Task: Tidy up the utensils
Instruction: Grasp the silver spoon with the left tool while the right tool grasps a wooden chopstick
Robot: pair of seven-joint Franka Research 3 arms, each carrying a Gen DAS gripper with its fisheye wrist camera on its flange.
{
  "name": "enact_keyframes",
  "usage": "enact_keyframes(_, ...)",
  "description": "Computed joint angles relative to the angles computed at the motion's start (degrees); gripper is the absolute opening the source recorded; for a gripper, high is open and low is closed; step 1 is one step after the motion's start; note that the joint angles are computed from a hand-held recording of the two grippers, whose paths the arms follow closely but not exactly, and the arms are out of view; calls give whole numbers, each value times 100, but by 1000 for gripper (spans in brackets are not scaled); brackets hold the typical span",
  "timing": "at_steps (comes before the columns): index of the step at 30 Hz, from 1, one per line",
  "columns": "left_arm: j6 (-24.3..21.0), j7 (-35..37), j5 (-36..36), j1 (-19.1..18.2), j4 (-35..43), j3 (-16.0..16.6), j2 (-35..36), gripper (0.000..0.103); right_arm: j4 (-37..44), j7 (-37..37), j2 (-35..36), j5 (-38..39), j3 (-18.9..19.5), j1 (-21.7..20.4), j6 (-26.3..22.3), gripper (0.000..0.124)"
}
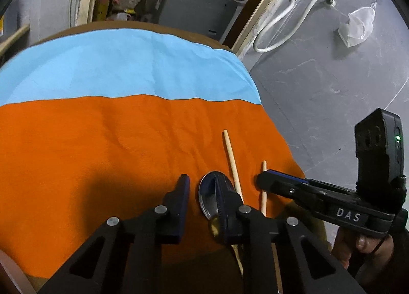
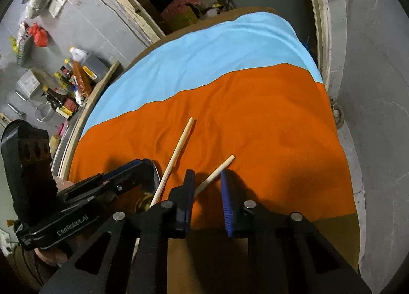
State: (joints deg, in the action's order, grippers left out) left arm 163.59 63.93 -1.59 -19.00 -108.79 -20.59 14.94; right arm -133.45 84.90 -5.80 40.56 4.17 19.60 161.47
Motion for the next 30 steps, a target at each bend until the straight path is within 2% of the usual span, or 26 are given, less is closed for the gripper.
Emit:
enact_keyframes(3, -145, 411, -419, 220, 140, -241, 107, 19, 192, 210, 94, -232, -19, -74, -344, 18)
enact_keyframes(6, -417, 545, -481, 195, 345, -213, 208, 10, 421, 400, 217, -371, -34, -145, -740, 18)
enact_keyframes(8, -576, 553, -452, 144, 444, -156, 238, 8, 565, 688, 285, -416, -44, -203, -1015, 18)
enact_keyframes(13, -671, 641, -485, 95, 424, -113, 128, 3, 657, 1387, 352, -1097, 55, -222, -1135, 18)
enact_keyframes(15, -645, 637, -475, 68, 362, -79, 53, 2, 626, 1611, 335, -1248, 63, -221, -1128, 9)
enact_keyframes(16, -626, 595, -453, 45, 317, -52, 5, 2, 584, 1581, 319, -1085, 57, -209, -1089, 5)
enact_keyframes(21, -417, 348, -375, -20, -36, 42, -302, 2, 179, 1261, 48, -307, 43, -117, -706, 4)
enact_keyframes(24, -305, -171, 194, -199, -240, 256, -555, 2, -130, 911, -202, 326, 43, 57, -268, 4)
enact_keyframes(28, -155, -1500, 1780, -482, -507, 593, -978, 2, -572, 541, -616, 880, 102, 360, 612, 4)
enact_keyframes(30, -138, -2037, 2419, -477, -612, 619, -1174, 2, -713, 440, -764, 947, 97, 514, 1034, 4)
